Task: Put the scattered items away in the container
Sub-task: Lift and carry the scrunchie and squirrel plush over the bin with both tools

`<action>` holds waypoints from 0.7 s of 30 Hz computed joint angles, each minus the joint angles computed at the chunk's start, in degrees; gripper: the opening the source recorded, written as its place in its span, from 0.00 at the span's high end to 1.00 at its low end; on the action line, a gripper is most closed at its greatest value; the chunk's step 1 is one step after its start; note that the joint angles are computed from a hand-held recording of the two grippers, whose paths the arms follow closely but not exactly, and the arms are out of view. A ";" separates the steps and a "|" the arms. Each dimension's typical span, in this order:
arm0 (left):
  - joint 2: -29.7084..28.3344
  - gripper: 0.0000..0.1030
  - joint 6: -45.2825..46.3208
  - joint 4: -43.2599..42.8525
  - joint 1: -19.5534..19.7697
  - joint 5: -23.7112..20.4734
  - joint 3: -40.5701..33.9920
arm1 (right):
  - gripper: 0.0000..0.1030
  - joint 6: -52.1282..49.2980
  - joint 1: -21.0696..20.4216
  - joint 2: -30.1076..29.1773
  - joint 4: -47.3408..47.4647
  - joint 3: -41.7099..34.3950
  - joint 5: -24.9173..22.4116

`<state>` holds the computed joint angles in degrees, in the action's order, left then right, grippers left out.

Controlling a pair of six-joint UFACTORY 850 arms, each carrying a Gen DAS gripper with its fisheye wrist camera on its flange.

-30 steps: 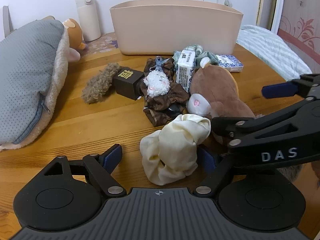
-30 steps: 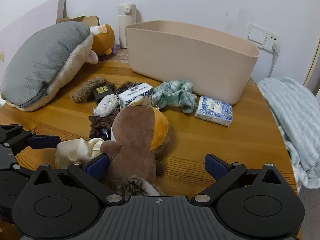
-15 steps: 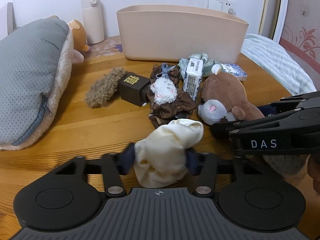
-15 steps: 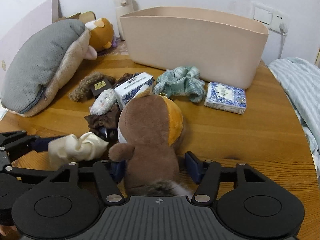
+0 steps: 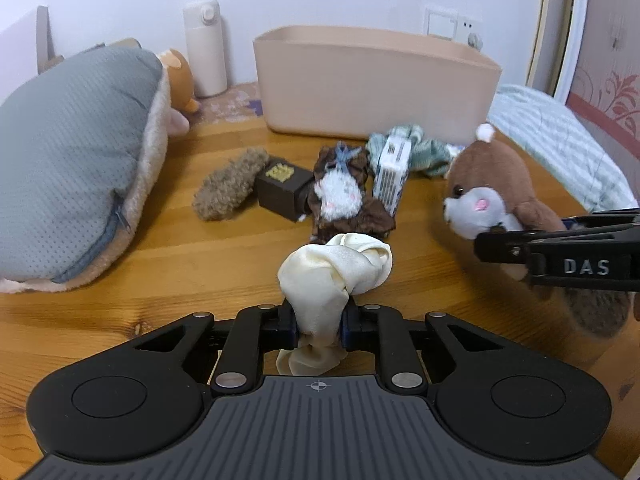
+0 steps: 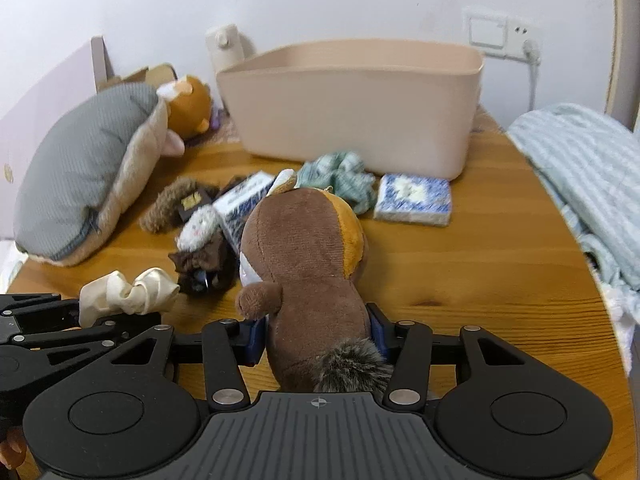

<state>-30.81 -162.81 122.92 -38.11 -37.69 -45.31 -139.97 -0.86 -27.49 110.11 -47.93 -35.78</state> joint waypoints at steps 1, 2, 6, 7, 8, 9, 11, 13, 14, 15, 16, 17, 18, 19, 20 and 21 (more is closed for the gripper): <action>0.45 0.82 0.11 -0.21 -0.23 -0.38 0.21 | 0.55 -0.32 -0.45 0.54 0.03 0.31 -0.64; 0.88 0.82 0.31 -0.49 -0.48 -0.73 0.37 | 0.55 -0.60 -0.91 1.18 0.01 0.68 -1.37; 2.61 0.82 1.17 -1.34 -1.36 -2.17 1.12 | 0.55 -1.44 -2.19 3.35 0.28 1.83 -3.63; 2.99 0.82 1.47 -1.62 -1.54 -2.56 1.20 | 0.55 -1.60 -2.53 3.87 0.40 2.03 -4.18; 3.34 0.82 1.75 -1.86 -1.67 -2.91 1.26 | 0.55 -1.77 -2.78 4.33 0.58 2.15 -4.65; 3.74 0.82 1.90 -1.98 -1.74 -3.22 1.37 | 0.55 -1.88 -3.02 4.70 0.69 2.21 -5.01; 4.67 0.82 2.16 -2.28 -1.90 -3.71 1.58 | 0.55 -2.44 -3.58 5.62 1.19 2.53 -5.73; 5.43 0.82 2.52 -2.60 -1.93 -4.06 1.55 | 0.55 -2.76 -4.02 6.34 1.59 2.56 -6.42; 5.75 0.82 3.00 -3.01 -1.94 -4.26 1.39 | 0.55 -2.91 -4.17 6.71 1.88 2.68 -6.71; 6.03 0.82 3.61 -3.53 -1.98 -4.51 1.20 | 0.55 -3.05 -4.31 7.03 2.13 2.71 -6.98; 6.27 0.82 4.26 -4.00 -1.93 -4.78 0.93 | 0.55 -3.18 -4.44 7.33 2.36 2.63 -7.27; 6.51 0.82 4.87 -4.39 -1.83 -4.98 0.64 | 0.55 -3.30 -4.51 7.54 2.60 2.52 -7.50; 6.77 0.82 5.42 -4.67 -1.67 -5.06 0.34 | 0.55 -3.51 -4.55 7.76 2.98 2.46 -7.70; 7.02 0.82 5.75 -4.71 -1.48 -5.09 0.06 | 0.55 -3.70 -4.54 7.95 3.39 2.35 -7.86; 7.40 0.82 6.02 -4.72 -1.32 -5.16 -0.12 | 0.55 -3.82 -4.53 8.11 3.73 2.16 -8.01; 7.66 0.82 6.38 -4.70 -1.15 -5.32 -0.41 | 0.55 -3.92 -4.54 8.24 3.97 1.99 -8.22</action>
